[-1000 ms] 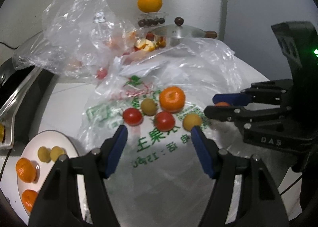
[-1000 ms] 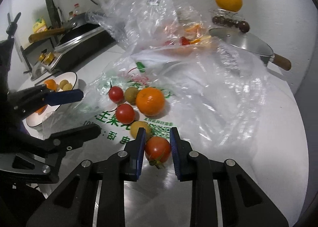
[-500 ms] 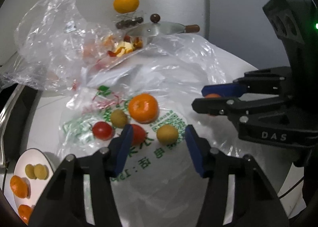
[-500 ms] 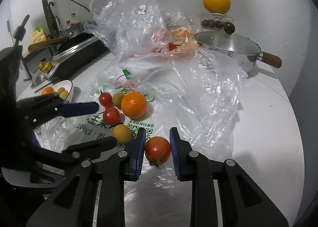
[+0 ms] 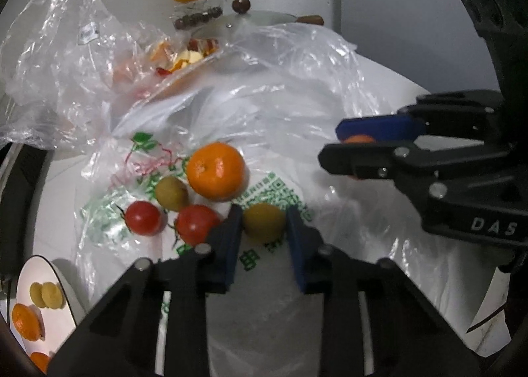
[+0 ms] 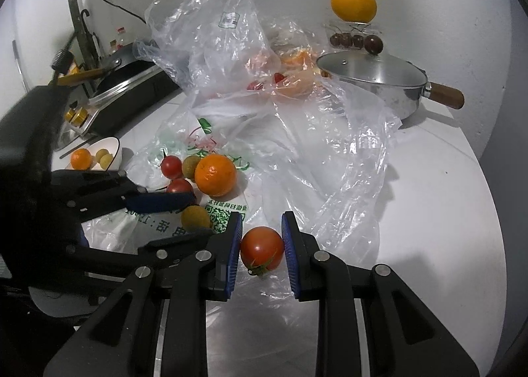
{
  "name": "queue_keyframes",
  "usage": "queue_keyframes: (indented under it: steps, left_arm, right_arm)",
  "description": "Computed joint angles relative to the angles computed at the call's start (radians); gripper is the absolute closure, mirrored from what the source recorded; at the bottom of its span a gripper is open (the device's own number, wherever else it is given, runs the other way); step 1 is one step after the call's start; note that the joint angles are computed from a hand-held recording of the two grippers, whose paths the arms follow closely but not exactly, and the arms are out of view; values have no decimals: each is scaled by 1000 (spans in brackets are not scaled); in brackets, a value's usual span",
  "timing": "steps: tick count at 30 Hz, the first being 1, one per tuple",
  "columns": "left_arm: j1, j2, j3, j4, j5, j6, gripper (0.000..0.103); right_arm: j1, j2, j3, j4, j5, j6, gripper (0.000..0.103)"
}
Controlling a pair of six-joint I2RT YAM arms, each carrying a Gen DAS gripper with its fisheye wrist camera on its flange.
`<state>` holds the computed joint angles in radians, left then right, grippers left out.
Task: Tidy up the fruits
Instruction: 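Close the left gripper around a small yellow fruit while the right holds the tomato, then carry the yellow fruit and red tomato over the white plate and lower them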
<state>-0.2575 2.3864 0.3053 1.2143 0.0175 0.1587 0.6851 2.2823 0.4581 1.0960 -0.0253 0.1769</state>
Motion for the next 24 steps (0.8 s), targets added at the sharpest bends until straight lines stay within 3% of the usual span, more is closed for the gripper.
queue_keyframes:
  steps: [9,24]
  left_arm:
    - [4,3,-53,77,30,-2,75]
    - [78,-4,-249,333,90,22,75]
  right_arm:
    - [27,-28,-14,-8,30,10,76]
    - [159,-150,-51,-79,146,51,76]
